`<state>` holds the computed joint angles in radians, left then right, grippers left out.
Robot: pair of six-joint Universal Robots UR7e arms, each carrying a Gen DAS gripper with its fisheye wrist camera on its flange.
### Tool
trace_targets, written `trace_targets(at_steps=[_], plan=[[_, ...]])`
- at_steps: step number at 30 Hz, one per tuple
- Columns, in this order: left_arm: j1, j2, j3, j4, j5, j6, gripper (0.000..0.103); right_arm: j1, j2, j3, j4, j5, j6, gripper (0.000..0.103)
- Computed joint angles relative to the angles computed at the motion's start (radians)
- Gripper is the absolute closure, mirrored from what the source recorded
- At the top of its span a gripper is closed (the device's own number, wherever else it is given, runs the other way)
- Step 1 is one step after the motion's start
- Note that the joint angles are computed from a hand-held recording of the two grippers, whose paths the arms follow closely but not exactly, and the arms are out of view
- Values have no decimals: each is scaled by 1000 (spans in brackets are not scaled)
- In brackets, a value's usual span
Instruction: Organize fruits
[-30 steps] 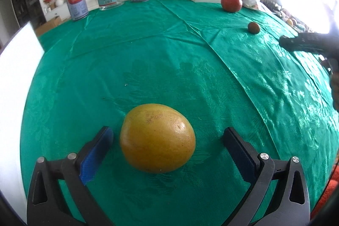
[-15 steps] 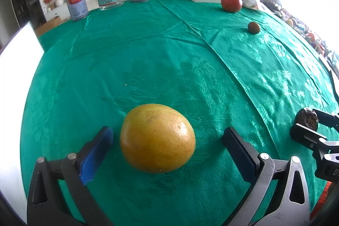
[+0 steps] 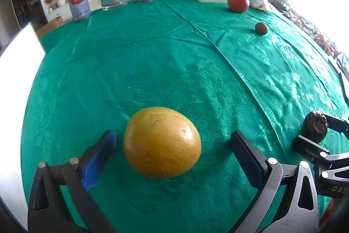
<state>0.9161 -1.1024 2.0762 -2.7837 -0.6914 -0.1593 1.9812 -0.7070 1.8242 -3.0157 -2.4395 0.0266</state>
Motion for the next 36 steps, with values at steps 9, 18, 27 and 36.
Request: trace_targets(at_steps=[9, 18, 27, 36], plan=[[86, -139, -51, 186, -328, -117, 2, -116, -240, 250, -355, 354, 175, 12], [68, -145, -70, 276, -282, -154, 3, -30, -153, 89, 22, 181, -95, 12], [33, -95, -69, 264, -153, -123, 51, -36, -100, 23, 143, 165, -95, 60], [-123, -435, 98, 260, -327, -285, 51, 27, -181, 16, 228, 402, 28, 60]])
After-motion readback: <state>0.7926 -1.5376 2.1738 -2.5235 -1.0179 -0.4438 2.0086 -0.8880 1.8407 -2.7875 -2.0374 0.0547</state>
